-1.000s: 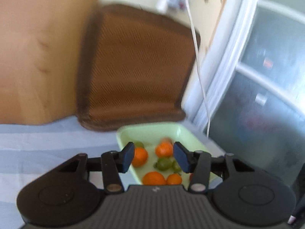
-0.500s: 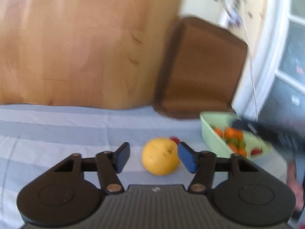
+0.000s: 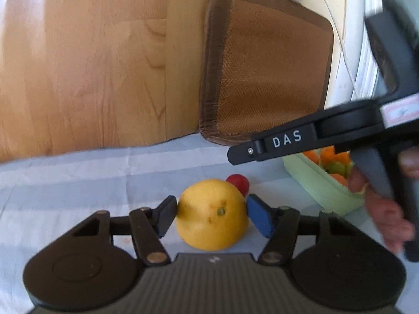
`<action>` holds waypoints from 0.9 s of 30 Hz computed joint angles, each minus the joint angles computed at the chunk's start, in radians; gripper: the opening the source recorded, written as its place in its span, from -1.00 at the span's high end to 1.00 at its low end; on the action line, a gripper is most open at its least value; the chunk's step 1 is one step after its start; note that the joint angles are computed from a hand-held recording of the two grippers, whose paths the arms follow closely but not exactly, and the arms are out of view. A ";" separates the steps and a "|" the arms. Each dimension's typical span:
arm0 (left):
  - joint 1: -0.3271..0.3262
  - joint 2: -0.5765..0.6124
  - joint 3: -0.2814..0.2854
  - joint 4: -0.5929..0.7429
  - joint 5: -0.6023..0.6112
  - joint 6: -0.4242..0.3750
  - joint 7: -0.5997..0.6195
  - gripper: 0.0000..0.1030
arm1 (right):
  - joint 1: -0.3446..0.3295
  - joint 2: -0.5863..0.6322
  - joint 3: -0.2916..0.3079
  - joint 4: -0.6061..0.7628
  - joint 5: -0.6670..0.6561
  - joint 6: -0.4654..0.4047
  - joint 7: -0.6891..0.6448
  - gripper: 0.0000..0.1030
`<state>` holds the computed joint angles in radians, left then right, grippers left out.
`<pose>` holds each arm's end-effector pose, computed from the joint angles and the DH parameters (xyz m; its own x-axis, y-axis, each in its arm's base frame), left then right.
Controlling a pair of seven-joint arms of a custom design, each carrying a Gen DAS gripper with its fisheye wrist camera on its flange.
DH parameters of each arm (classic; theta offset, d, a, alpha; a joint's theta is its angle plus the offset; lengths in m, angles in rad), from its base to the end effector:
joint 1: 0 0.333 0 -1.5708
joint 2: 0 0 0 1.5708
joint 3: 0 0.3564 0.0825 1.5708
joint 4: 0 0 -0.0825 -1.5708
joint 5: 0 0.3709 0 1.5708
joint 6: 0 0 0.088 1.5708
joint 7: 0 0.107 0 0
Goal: Organize fruits
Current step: 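Grasp the yellow grapefruit with the left gripper while the right gripper approaches the kiwi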
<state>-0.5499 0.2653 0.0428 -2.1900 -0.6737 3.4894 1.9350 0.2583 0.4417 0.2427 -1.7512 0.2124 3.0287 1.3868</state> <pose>0.5499 -0.2226 0.4260 -0.1737 -0.9798 0.0992 -0.5644 0.0165 -0.8253 0.6461 0.3013 0.4687 0.4560 -0.8792 -0.1385 -0.6342 -0.2117 -0.7436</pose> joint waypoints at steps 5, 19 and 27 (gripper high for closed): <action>0.186 -0.098 -0.150 -0.153 0.183 0.035 -0.200 -0.10 | -0.009 0.012 0.017 0.003 0.013 -0.010 -0.018 0.36; 0.168 -0.059 -0.158 -0.119 0.087 0.104 -0.130 -0.07 | 0.127 0.037 -0.151 0.004 -0.182 0.015 0.132 0.21; 0.170 -0.066 -0.163 -0.144 0.105 0.141 -0.149 0.06 | 0.107 0.012 -0.124 -0.053 -0.193 0.113 0.179 0.22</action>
<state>-0.3798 0.1998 -0.1200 -2.3338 -0.5686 3.6305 1.7858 0.3657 0.4537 0.1192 -1.8040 0.0196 3.1414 1.5654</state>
